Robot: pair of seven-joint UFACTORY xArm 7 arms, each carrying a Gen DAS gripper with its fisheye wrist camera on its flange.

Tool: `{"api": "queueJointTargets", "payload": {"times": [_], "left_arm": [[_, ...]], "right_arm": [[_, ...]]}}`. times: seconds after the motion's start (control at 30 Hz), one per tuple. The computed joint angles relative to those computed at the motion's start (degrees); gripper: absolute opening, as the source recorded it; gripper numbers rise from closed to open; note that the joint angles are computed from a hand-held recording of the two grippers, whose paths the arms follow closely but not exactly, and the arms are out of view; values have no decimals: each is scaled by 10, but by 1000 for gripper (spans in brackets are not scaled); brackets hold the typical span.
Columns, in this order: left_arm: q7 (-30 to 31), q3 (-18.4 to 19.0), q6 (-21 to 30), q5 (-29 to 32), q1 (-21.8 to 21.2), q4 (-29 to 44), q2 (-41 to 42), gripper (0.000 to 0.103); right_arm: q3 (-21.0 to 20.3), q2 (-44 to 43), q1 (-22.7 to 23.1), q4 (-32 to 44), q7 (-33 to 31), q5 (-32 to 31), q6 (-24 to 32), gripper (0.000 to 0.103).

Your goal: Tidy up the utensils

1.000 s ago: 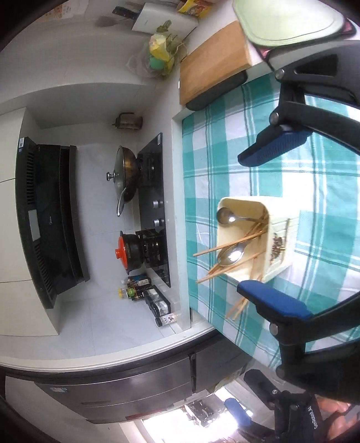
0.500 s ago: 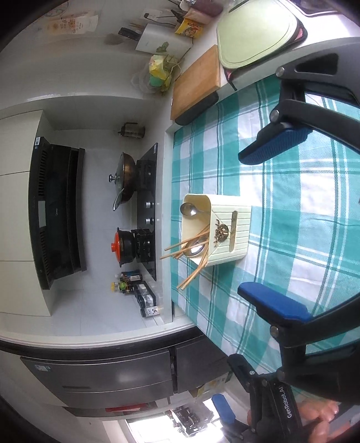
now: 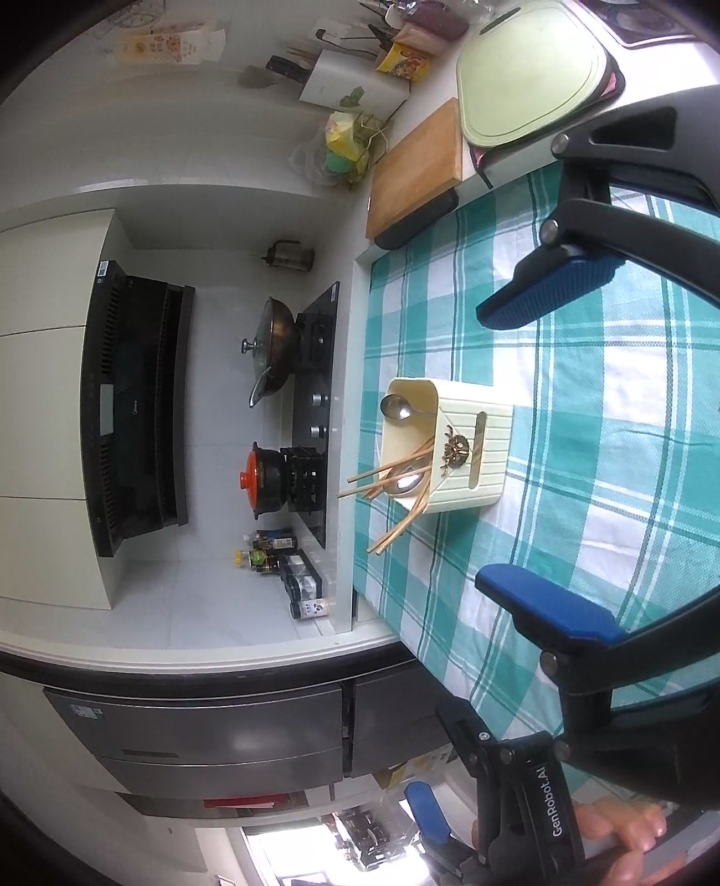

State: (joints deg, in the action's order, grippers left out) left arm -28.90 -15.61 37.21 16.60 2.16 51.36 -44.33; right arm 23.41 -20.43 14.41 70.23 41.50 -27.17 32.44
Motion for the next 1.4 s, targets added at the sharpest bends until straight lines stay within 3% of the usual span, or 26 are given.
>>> {"api": "queueJointTargets", "payload": {"times": [1.4], "left_arm": [[-9,-7,18,16,0,-1,3,103]], "right_arm": [[3,-5,6,-5,-7,2,-1,88]]}}
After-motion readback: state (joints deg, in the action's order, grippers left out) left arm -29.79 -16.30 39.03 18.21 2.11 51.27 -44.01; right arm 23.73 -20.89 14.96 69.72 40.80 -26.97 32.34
